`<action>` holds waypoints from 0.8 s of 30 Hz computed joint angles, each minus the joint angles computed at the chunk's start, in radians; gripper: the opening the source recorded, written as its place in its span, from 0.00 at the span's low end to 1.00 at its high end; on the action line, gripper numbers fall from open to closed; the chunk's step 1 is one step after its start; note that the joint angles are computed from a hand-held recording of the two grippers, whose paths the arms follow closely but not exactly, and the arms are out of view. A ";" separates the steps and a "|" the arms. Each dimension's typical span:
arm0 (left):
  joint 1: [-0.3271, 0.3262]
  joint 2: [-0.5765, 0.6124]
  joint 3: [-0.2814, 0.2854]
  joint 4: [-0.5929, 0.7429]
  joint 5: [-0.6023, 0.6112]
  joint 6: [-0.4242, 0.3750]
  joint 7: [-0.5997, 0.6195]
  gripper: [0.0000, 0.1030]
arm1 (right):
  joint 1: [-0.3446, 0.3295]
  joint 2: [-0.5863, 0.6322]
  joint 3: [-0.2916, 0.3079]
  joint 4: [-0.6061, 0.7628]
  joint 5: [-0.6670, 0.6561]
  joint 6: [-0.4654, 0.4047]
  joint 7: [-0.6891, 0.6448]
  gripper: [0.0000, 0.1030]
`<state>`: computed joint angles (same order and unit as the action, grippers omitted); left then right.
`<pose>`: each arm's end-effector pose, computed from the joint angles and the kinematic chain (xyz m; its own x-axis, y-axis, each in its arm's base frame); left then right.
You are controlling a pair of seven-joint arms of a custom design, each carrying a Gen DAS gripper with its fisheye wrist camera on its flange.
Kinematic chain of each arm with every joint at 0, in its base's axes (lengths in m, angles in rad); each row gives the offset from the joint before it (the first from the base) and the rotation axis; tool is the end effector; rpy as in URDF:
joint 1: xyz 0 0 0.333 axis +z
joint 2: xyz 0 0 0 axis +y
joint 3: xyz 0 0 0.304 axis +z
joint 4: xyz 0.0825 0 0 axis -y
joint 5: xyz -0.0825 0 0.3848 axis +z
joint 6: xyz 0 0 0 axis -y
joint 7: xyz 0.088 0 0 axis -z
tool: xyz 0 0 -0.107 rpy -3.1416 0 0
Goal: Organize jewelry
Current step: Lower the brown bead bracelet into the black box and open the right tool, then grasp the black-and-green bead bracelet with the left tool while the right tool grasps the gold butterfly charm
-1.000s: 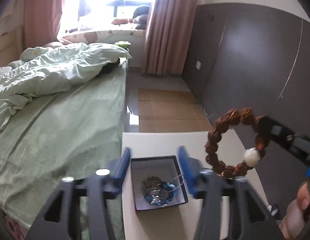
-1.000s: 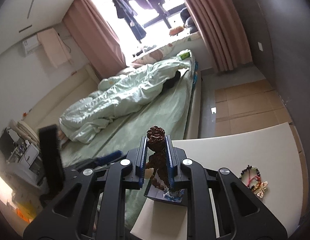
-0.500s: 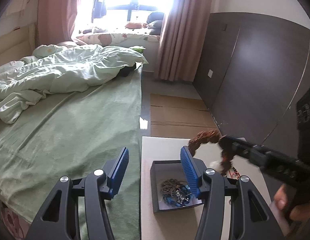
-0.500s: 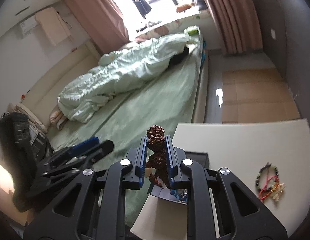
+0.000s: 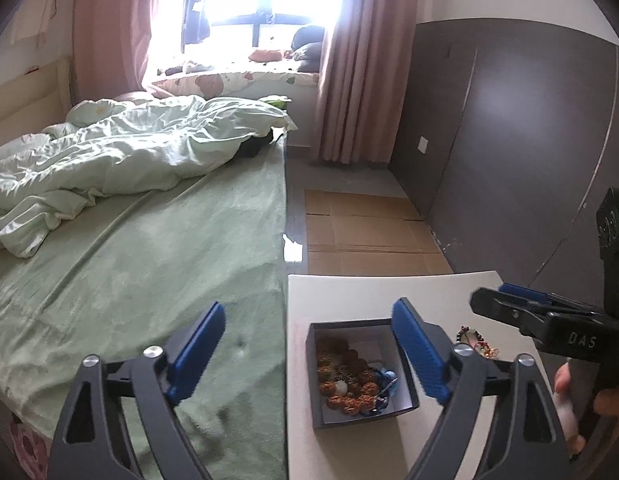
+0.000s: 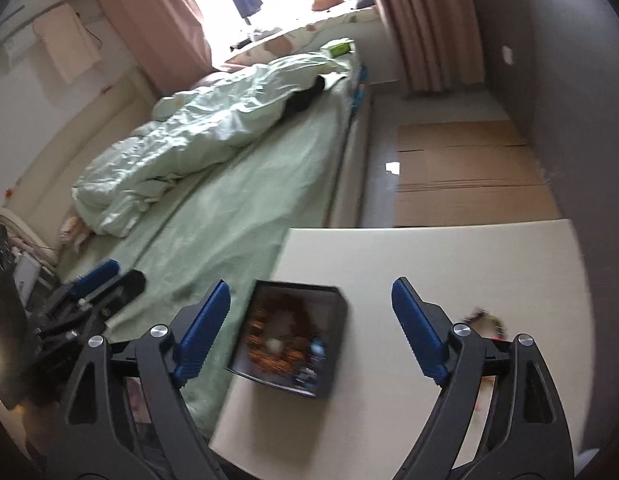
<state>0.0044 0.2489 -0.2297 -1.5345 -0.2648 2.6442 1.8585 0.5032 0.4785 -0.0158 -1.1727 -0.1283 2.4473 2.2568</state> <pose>0.6735 -0.1267 0.6063 -0.3412 -0.9353 0.0933 -0.6126 0.1460 -0.7768 0.6536 0.3500 0.6043 0.0073 -0.9389 -0.3440 -0.7405 0.2262 -0.6329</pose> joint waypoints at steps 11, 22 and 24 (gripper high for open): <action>-0.036 0.008 -0.035 -0.001 -0.016 0.008 0.035 0.86 | -0.052 -0.235 -0.002 -0.320 -0.082 0.003 0.120 0.80; -0.083 0.045 -0.072 0.028 -0.025 -0.061 0.115 0.82 | -0.145 -0.392 0.045 -0.572 -0.081 0.054 0.194 0.80; -0.099 0.051 -0.077 0.024 -0.019 -0.076 0.127 0.79 | -0.161 -0.419 0.051 -0.612 -0.072 0.065 0.205 0.80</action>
